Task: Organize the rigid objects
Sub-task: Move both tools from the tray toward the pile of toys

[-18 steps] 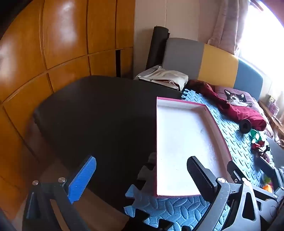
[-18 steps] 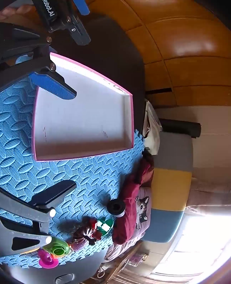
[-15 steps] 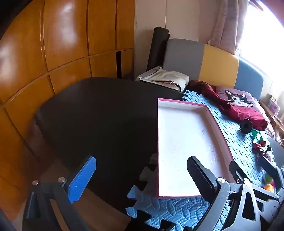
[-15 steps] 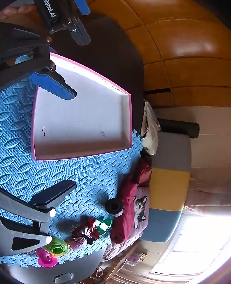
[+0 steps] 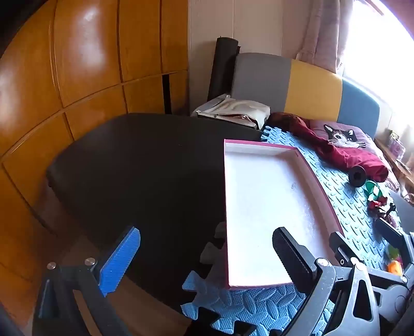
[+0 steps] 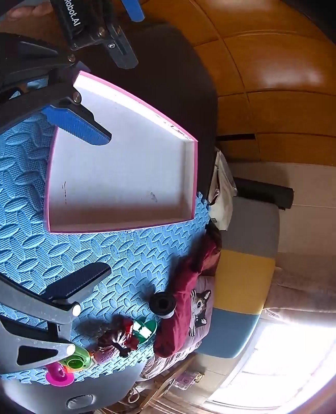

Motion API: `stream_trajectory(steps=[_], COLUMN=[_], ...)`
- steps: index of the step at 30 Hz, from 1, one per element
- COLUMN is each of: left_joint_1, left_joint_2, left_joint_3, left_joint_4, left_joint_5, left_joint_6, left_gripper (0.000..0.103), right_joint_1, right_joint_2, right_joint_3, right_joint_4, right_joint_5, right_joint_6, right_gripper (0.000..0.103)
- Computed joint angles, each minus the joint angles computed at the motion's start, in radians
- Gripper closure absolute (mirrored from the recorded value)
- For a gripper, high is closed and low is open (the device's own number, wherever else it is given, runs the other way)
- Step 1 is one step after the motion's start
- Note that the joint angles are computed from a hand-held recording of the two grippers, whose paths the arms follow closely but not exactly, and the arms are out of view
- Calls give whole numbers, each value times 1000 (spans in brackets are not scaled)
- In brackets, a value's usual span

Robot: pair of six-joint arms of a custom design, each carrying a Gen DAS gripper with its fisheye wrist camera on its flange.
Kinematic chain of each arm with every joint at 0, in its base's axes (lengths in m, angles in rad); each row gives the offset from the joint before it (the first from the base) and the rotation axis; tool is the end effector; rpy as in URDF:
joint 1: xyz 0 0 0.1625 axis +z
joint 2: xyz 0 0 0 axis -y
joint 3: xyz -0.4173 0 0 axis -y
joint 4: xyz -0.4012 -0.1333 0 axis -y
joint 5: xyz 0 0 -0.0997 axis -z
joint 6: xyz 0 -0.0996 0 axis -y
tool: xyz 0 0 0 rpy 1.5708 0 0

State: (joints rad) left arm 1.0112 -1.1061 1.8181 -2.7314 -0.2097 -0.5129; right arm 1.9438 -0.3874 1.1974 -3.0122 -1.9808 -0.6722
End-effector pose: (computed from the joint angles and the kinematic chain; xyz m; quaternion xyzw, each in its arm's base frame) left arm -0.1174 -0.6221 0.2980 -0.1222 0.7608 -0.4620 0.4390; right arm 0.3777 -0.7085 0.0147 0.4098 -0.8380 0.2717 0.2367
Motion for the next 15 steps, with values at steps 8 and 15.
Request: stream_trajectory(steps=[8,15], left_joint_1=[6,12], left_joint_2=[9,21], left_joint_3=[-16,-33], left_joint_4=[30,69], left_joint_5=[-7,-19], left_joint_6=[-9,-17], left_gripper=[0,0], right_joint_1=[-5,-9], right_joint_2=[-1,0], right_joint_3=[-5,-14], right_joint_4=[-10,-2], right_joint_5=[5,2], right_joint_6=[-25,-40], right_gripper=[10,10])
